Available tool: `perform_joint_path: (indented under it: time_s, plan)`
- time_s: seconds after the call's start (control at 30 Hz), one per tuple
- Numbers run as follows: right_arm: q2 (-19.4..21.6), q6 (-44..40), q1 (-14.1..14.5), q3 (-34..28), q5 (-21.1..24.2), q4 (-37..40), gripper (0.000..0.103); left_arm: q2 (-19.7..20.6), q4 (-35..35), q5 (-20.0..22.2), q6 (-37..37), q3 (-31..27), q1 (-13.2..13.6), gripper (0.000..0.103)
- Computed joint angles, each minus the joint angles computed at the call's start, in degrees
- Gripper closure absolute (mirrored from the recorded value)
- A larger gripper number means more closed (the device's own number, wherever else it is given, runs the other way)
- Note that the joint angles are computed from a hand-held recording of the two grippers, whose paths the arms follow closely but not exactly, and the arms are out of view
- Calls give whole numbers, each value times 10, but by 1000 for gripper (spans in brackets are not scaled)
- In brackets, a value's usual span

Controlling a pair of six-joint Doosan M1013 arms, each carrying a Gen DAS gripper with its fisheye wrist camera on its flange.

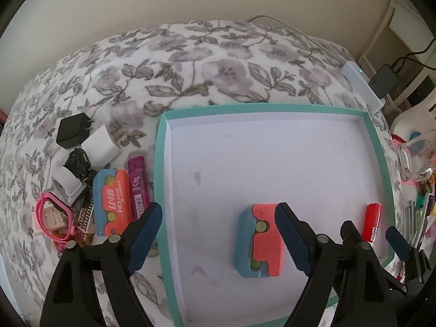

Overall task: Organize rigid objects
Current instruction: 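Withdraw both grippers from the tray back toward the item pile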

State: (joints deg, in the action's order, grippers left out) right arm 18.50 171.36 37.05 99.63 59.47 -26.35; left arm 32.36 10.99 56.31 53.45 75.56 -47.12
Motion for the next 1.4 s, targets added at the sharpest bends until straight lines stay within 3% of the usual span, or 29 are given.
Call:
perform_joint_path:
  time_s: [0.07, 0.17, 0.3, 0.67, 0.77, 1.0, 1.23, 1.4]
  plan:
    - [-1, 3, 0, 2, -5, -1, 10, 0, 10, 3, -8, 0, 0, 17]
    - [-2, 5, 0, 3, -6, -2, 4, 1, 21, 10, -22, -1, 0, 4]
    - [-3, 10, 1, 5, -12, -4, 0, -1, 31, 10, -36, 1, 1, 4]
    - [-4, 24, 6, 5, -21, -23, 0, -10, 56, 4, -71, 9, 5, 0]
    - [-13, 52, 9, 10, -45, -44, 0, -17, 68, 2, -81, 13, 7, 0]
    - [-18, 72, 22, 1, -61, -85, 0, -50, 91, -29, -134, 39, 22, 0]
    - [-9, 34, 27, -14, -82, -58, 0, -95, 149, -78, -229, 90, 33, 0]
    - [-8, 21, 29, -16, -115, -41, 0, -118, 152, -101, -260, 126, 45, 0]
